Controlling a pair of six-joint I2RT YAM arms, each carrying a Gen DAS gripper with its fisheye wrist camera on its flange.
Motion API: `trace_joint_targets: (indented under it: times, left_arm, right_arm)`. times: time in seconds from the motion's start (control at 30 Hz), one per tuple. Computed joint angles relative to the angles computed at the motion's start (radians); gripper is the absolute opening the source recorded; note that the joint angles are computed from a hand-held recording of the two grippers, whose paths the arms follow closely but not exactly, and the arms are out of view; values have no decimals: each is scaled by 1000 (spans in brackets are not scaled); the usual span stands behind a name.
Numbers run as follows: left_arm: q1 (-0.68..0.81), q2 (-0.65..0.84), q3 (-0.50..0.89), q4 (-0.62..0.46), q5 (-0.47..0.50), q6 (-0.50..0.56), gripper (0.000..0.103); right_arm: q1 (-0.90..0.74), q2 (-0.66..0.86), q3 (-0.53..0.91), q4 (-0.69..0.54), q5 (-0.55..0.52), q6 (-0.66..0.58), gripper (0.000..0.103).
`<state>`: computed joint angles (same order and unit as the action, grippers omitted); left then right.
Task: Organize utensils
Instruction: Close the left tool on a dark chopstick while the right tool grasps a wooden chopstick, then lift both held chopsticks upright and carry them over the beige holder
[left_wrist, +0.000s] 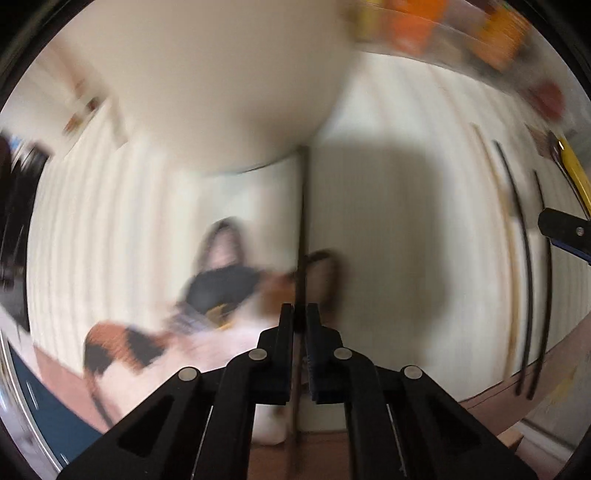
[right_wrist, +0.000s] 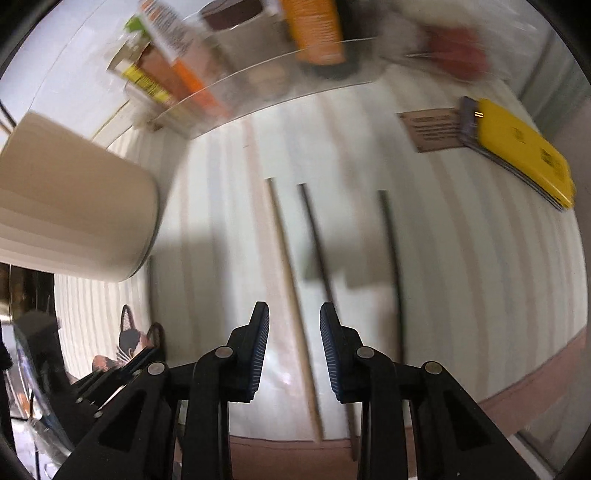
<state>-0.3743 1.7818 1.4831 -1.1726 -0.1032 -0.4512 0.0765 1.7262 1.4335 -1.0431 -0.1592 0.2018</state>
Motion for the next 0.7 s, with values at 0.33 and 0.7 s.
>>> trace_joint_targets:
  times: [0.33, 0.7]
  left_arm:
    - [123, -133, -140, 34, 13, -10, 4]
    - [262, -249, -295, 65, 99, 75, 4]
  right_arm:
    - [152, 164, 84, -35, 210, 48, 8]
    - [300, 113, -2, -67, 85, 104, 7]
